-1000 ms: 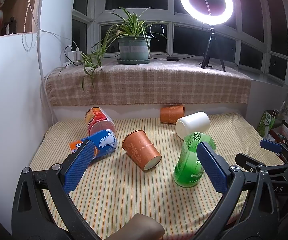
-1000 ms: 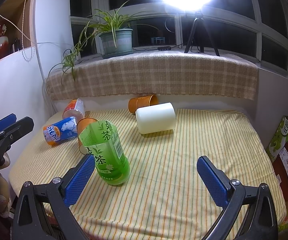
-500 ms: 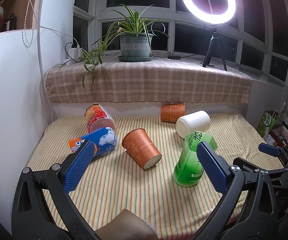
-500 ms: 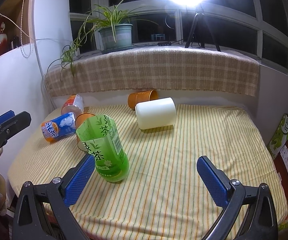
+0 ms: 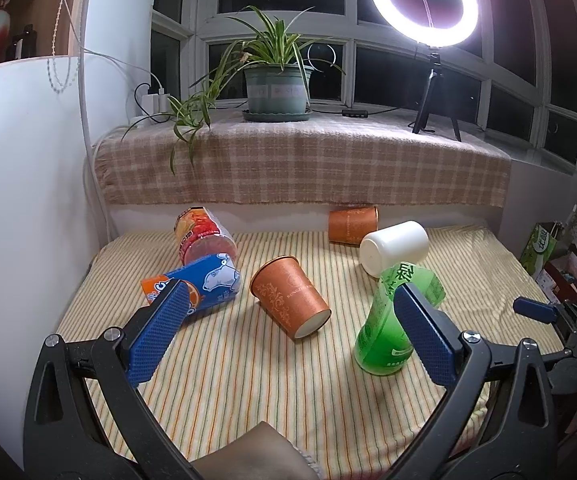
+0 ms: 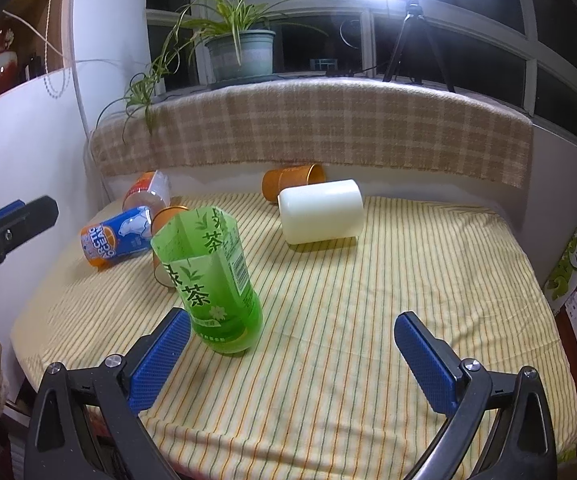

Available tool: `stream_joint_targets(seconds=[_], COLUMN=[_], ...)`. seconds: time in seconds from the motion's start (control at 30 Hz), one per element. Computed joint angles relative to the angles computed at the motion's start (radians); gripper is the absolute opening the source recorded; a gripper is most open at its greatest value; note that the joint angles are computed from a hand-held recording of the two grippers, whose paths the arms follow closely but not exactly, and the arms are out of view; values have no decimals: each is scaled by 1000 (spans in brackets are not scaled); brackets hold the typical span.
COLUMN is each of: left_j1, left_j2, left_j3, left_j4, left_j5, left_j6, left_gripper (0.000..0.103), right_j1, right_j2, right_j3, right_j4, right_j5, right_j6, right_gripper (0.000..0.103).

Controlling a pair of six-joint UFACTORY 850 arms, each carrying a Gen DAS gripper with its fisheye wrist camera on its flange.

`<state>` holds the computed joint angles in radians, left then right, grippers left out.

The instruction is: Flip cup upright

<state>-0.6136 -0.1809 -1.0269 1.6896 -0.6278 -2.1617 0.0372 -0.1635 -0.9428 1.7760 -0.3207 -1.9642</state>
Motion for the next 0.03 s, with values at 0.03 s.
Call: stream_joint_targets(seconds=[0.03], left_j1=[2], left_j2=[-1], left_j3=[0], left_j4=[0], left_j5=[2], left_j6=[-1], left_gripper=[103], right_j1=[2], right_j2=[-6], right_j3=[-2], right_j4=[-14], right_j5=[1], right_j6=[9], right_gripper=[103])
